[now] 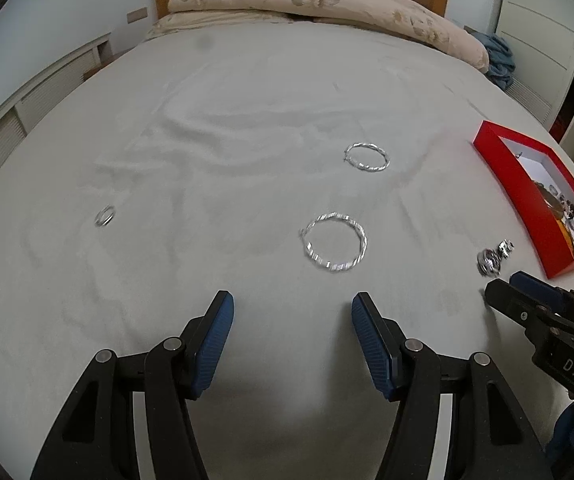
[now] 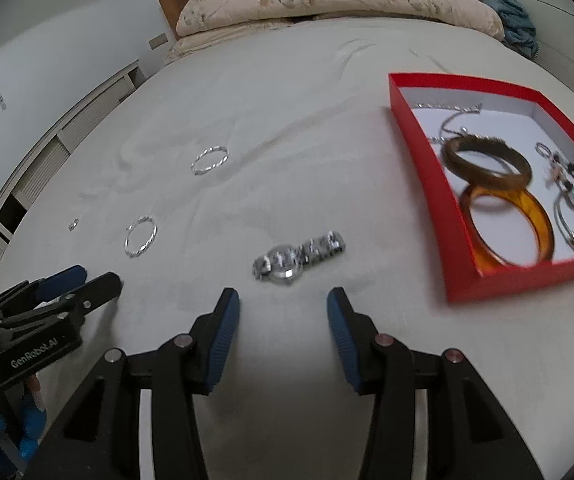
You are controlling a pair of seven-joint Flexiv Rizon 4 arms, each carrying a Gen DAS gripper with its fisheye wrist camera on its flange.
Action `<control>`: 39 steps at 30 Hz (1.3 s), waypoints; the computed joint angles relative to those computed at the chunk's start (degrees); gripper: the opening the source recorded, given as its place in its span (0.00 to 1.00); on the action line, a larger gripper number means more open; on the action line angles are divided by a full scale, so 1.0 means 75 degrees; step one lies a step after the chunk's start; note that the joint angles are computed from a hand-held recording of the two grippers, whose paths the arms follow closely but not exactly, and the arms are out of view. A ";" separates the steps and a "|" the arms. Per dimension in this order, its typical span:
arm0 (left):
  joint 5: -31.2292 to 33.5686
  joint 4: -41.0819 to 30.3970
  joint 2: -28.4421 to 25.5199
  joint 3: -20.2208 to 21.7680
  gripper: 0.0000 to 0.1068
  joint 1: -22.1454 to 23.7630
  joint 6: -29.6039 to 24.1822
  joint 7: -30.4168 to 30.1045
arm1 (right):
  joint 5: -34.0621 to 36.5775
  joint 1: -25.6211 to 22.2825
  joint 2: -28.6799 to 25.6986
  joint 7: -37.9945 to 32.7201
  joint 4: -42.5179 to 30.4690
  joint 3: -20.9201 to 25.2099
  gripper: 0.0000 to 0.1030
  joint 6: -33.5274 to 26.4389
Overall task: Organize jewelry
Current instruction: 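Grasp the silver watch with the right tool while the left tool grasps a twisted silver hoop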
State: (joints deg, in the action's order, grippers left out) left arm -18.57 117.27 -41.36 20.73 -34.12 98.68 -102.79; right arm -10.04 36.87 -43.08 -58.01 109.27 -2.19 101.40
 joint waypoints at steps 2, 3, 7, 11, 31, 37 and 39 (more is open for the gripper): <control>-0.0003 -0.0233 -0.0152 0.0058 0.59 -0.0017 -0.0075 0.0040 | -0.0016 -0.0007 -0.0093 -0.0015 -0.0123 -0.0020 0.43 0.0013; 0.0014 -0.0333 -0.0227 0.0119 0.60 -0.0051 -0.0106 0.0055 | -0.0023 0.0016 -0.0159 -0.0020 -0.0216 -0.0059 0.43 0.0018; 0.0116 -0.0666 -0.0443 0.0190 0.61 -0.0009 -0.0207 0.0109 | -0.0042 0.0169 -0.0323 -0.0025 -0.0471 -0.0246 0.44 -0.0049; 0.0223 -0.0819 -0.0530 0.0079 0.61 0.0195 -0.0209 0.0116 | -0.0122 0.0153 -0.0416 -0.0091 -0.0639 -0.0246 0.43 -0.0096; 0.0302 -0.0730 -0.0327 -0.0820 0.39 0.1026 0.0051 0.0446 | -0.0328 -0.0586 -0.0303 -0.0516 -0.0471 0.0575 0.22 0.0058; 0.0210 -0.0635 -0.0220 -0.1064 0.39 0.1185 0.0065 0.0391 | -0.0315 -0.0723 -0.0116 -0.0571 -0.0214 0.0723 0.22 0.0111; 0.0187 -0.0601 -0.0189 -0.1065 0.39 0.1158 0.0043 0.0360 | -0.0305 -0.0749 -0.0046 -0.0576 -0.0139 0.0746 0.22 0.0109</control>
